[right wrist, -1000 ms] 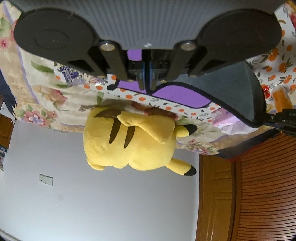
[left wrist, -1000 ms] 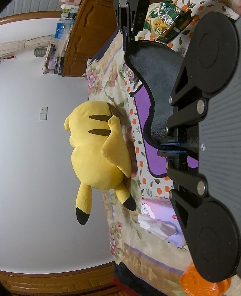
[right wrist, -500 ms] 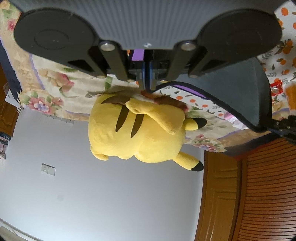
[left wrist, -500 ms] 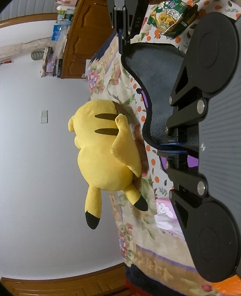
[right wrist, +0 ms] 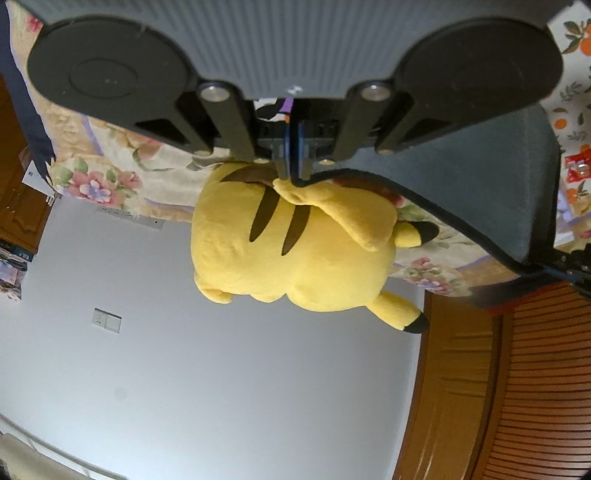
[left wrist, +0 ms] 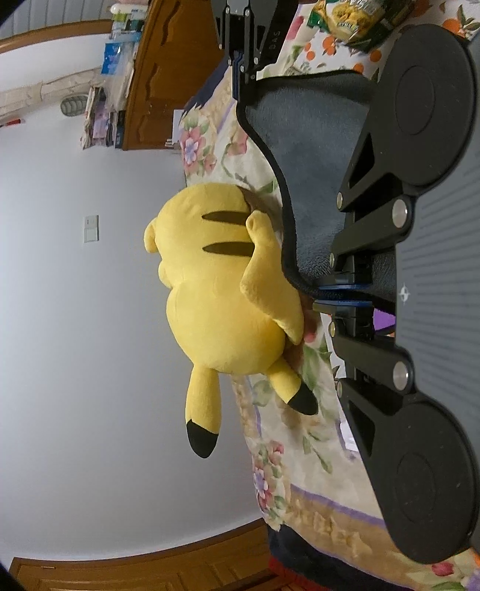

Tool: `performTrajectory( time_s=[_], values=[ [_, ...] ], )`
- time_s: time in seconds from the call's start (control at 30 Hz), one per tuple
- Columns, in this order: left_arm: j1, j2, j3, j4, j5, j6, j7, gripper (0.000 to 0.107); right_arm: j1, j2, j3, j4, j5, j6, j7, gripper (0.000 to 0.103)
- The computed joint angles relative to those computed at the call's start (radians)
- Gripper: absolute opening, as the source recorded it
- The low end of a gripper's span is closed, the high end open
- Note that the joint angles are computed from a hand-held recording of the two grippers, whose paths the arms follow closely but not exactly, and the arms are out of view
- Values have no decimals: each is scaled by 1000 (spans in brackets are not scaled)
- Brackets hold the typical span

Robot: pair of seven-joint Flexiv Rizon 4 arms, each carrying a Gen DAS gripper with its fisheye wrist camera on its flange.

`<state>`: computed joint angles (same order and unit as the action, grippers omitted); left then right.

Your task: Fold towel

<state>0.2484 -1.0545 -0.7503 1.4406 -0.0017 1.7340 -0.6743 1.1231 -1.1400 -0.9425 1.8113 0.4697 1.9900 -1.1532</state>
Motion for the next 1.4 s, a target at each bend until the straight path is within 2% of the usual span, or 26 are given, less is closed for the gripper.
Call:
performTrajectory(
  time_s=[0.33, 0.7, 1.0, 1.4],
  values=[
    [-108, -48, 101, -153, -69, -28, -21, 6, -28, -76, -50, -71, -30, -57, 67, 4],
    [-248, -126, 252, -336, -167, -90, -42, 6, -62, -127, -71, -122, -173, -163, 192, 4],
    [-365, -205, 448, -507, -263, -203, -104, 6, -140, -67, 26, -149, -322, -241, 301, 4],
    [-410, -258, 549, -601, -278, -273, -171, 8, -171, -53, 50, -160, -428, -277, 387, 5]
  ],
)
